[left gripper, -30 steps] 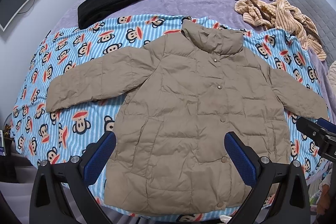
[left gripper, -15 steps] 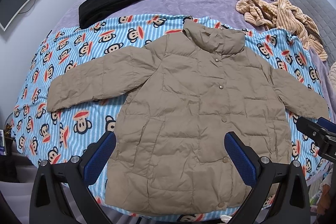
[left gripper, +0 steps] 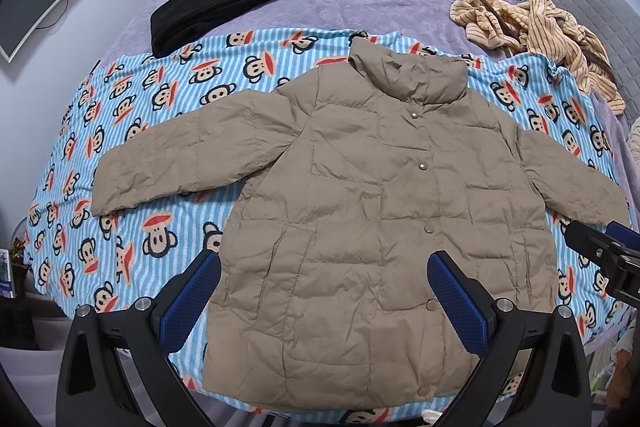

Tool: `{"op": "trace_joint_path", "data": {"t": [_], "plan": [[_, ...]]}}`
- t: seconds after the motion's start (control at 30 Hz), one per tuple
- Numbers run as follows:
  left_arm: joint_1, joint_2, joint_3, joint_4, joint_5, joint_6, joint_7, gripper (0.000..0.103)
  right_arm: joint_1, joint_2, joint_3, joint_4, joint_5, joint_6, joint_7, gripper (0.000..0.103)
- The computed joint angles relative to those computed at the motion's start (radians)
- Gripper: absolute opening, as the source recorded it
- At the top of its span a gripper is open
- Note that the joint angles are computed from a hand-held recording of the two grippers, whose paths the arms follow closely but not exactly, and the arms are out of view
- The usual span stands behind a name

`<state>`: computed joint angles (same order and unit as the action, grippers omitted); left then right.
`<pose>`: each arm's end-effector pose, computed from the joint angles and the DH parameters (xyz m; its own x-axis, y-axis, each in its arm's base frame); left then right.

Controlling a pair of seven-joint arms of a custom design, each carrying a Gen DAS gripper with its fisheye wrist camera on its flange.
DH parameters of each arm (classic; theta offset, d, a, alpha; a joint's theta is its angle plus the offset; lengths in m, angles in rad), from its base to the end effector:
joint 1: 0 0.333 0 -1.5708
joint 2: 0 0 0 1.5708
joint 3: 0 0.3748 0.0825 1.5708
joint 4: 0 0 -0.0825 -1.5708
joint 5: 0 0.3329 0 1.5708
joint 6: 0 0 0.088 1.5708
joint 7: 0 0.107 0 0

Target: Fold large clothes

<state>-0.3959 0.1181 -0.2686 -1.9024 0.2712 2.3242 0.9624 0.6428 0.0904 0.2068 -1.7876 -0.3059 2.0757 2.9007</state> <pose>0.4621 -0.3459 0.5520 -0.2015 -0.9794 -0.0100 -0.9147 0.1918 -0.3556 0.3891 0.4113 0.5922 -0.3351 -0.9357 -0.1101 -0.8848 0.3526 -0.3045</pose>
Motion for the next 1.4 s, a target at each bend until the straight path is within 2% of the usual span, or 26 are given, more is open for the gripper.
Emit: {"op": "trace_joint_path", "data": {"t": [1.4], "plan": [[-0.010,0.020,0.003,0.024,0.006,-0.018,-0.006,0.103,-0.002,0.017,-0.009,0.007,0.006,0.008,-0.013,0.103]]}}
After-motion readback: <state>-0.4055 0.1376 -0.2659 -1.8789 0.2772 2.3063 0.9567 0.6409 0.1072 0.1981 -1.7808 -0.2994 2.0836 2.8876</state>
